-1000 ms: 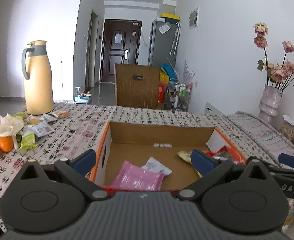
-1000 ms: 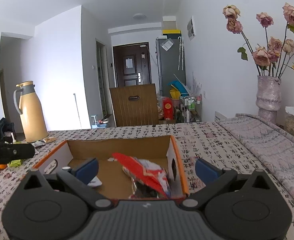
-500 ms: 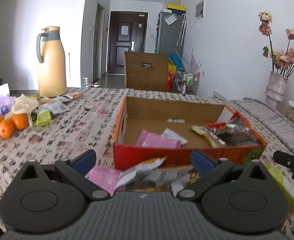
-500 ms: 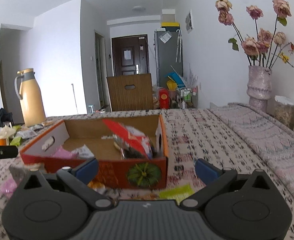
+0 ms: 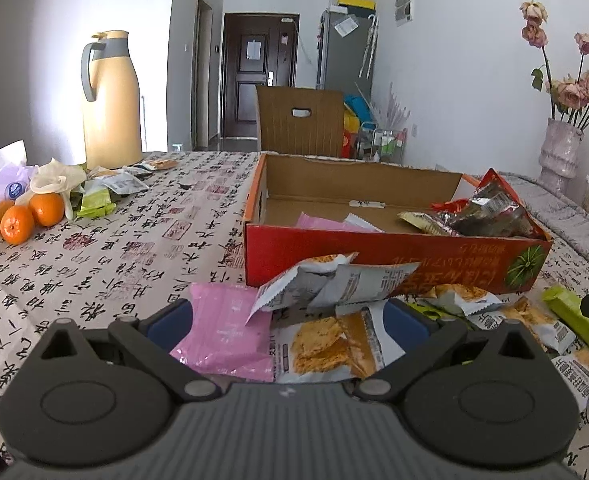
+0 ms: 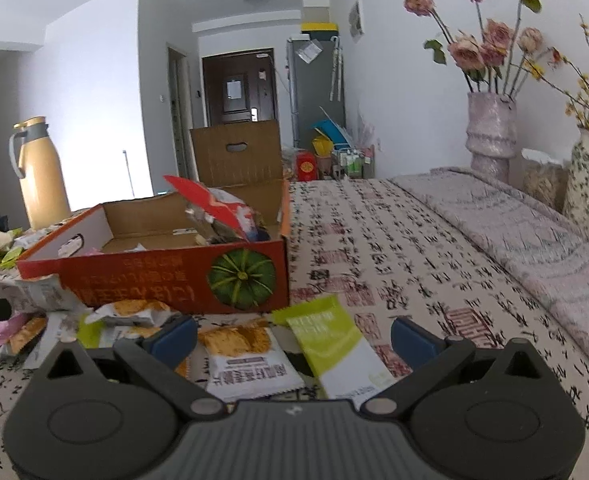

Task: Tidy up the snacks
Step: 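Grasp the green-and-white snack packet with the right gripper, then grasp the pink packet with the left gripper while the right holds the green packet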

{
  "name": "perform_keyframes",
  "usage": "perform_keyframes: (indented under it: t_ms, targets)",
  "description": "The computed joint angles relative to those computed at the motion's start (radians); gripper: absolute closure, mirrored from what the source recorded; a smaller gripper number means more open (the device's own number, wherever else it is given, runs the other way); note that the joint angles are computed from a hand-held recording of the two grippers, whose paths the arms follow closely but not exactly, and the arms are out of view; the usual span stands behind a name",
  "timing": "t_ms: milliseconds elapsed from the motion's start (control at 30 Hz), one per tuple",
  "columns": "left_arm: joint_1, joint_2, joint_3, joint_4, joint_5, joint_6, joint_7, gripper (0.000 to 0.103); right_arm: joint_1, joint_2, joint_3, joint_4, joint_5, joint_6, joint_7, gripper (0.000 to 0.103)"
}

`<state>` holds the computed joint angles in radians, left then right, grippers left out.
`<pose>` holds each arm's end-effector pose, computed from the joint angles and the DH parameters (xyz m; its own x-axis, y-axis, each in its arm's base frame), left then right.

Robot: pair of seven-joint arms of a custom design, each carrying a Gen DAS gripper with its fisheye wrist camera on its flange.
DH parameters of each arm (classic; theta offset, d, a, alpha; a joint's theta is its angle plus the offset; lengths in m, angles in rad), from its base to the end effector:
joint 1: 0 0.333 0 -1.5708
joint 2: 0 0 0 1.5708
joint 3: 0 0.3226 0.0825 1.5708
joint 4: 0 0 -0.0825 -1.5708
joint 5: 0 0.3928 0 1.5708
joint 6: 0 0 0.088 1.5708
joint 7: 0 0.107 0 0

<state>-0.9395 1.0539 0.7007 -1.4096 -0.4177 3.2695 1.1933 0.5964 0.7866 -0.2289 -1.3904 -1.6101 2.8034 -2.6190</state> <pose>0.7101 -0.3329 0.2832 -0.0639 -0.9963 0.0568 -0.4766 -0.0195 -0.8789 0.6764 0.3553 0.2739 -0.0911 -0.9919 -0.0890 -0.4491 0.1207 -0.8853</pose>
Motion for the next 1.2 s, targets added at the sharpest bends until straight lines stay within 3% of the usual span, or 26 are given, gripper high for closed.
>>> perform_keyframes:
  t_ms: [267,400,467,533,633,767,900,1000,1200]
  targets:
    - [0.025,-0.002,-0.038,0.009,-0.009,0.019,0.023,0.0,-0.012,-0.021,0.005,-0.039,0.07,-0.014,-0.06,0.0]
    - [0.021,0.007,-0.032,0.016,-0.022,0.011,0.03,0.0,-0.026,-0.009,0.015,-0.033,0.152,-0.012,-0.157,0.001]
    - [0.021,0.008,-0.032,0.018,-0.022,0.011,0.032,0.0,-0.039,0.003,0.02,-0.021,0.212,-0.006,-0.231,0.009]
    - [0.021,0.009,-0.031,0.019,-0.022,0.008,0.032,0.0,-0.064,0.018,0.04,-0.006,0.306,0.003,-0.344,0.025]
    - [0.018,0.012,-0.028,0.02,-0.021,0.003,0.027,0.0,-0.107,0.042,0.08,0.02,0.442,0.004,-0.516,0.042]
    - [0.016,0.015,-0.02,0.021,-0.013,-0.007,0.013,0.0,-0.115,0.058,0.079,0.037,0.529,0.035,-0.632,0.052]
    - [0.018,0.016,-0.018,0.025,0.006,-0.017,-0.007,0.0,-0.075,0.069,0.024,0.041,0.562,0.071,-0.642,0.066]
    - [0.024,0.013,-0.024,0.025,0.023,-0.017,-0.019,0.0,-0.009,0.079,-0.057,0.039,0.557,0.082,-0.593,0.068]
    - [0.03,0.01,-0.029,0.026,0.045,-0.021,-0.036,0.0,0.145,0.092,-0.248,0.033,0.382,0.09,-0.269,0.068]
